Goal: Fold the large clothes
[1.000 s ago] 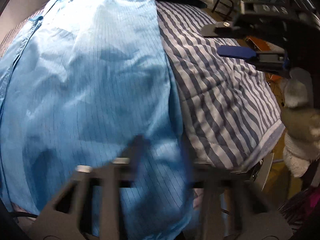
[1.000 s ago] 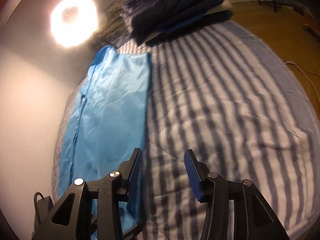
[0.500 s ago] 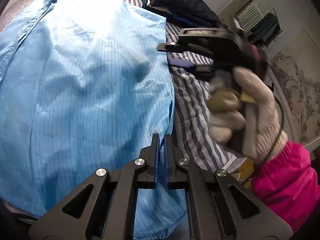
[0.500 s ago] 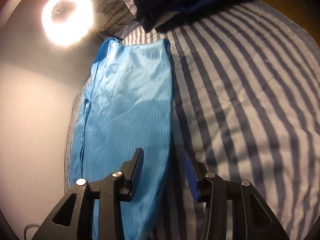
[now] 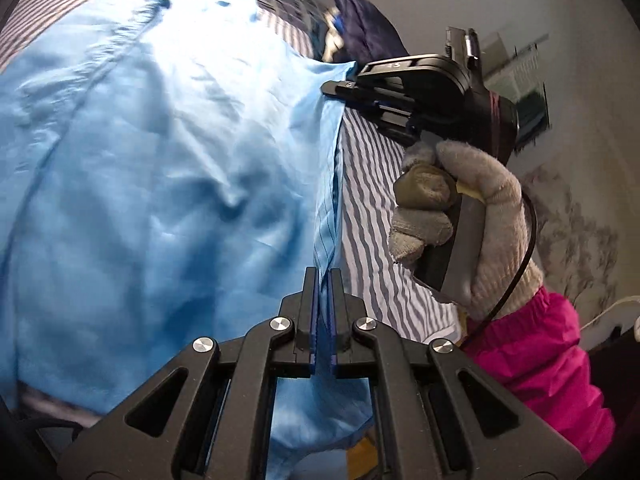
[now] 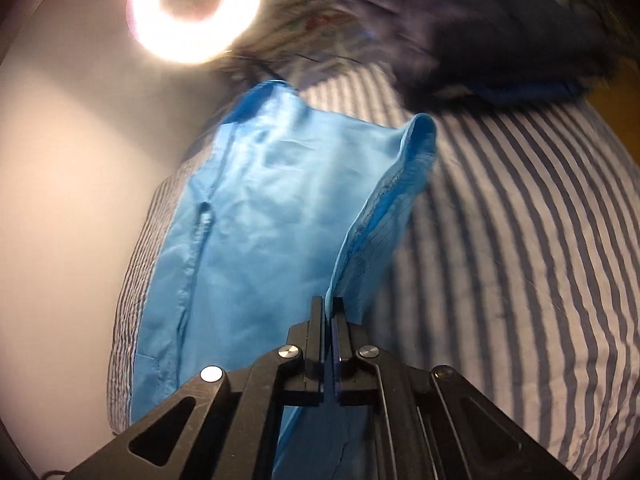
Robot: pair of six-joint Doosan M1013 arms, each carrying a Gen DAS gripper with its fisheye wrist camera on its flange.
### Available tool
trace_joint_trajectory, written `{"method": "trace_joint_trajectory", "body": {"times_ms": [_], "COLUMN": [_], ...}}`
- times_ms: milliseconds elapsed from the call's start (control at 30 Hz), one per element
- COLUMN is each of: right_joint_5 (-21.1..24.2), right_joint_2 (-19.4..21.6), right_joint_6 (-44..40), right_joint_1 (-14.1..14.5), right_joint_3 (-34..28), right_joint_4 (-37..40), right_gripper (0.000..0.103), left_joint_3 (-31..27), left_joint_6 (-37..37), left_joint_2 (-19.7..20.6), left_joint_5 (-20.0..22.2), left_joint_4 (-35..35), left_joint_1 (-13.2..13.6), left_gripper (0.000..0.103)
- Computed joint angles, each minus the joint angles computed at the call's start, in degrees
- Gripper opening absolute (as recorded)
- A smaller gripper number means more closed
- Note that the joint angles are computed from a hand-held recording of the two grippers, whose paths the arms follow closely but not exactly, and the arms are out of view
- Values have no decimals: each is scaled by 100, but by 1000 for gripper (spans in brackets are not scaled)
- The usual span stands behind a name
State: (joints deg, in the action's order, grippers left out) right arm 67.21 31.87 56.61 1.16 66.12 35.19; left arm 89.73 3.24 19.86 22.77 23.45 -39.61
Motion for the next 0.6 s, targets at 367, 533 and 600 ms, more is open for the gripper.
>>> {"method": "trace_joint_trajectory", "body": {"times_ms": [367, 533, 600], "right_joint_5": [-350, -307, -85], "right_joint_2": [-176, -49, 46], "right_joint_6": [-679, -764, -657], "right_joint_1": [941, 1266, 1214], "right_joint_3": [337, 423, 342], "right_joint_4": [-313, -746, -654], "right_gripper": [0, 4, 23], "left_joint_3": [1066, 1435, 1469], "left_joint_6": [-2087, -2243, -2208], "left_joint_2": [-635, -808, -808], "left_joint_5": [276, 320, 342], "left_joint_4": [1146, 911, 846], "left_joint_1": [38, 77, 101], "left_gripper": [0, 0, 0]}}
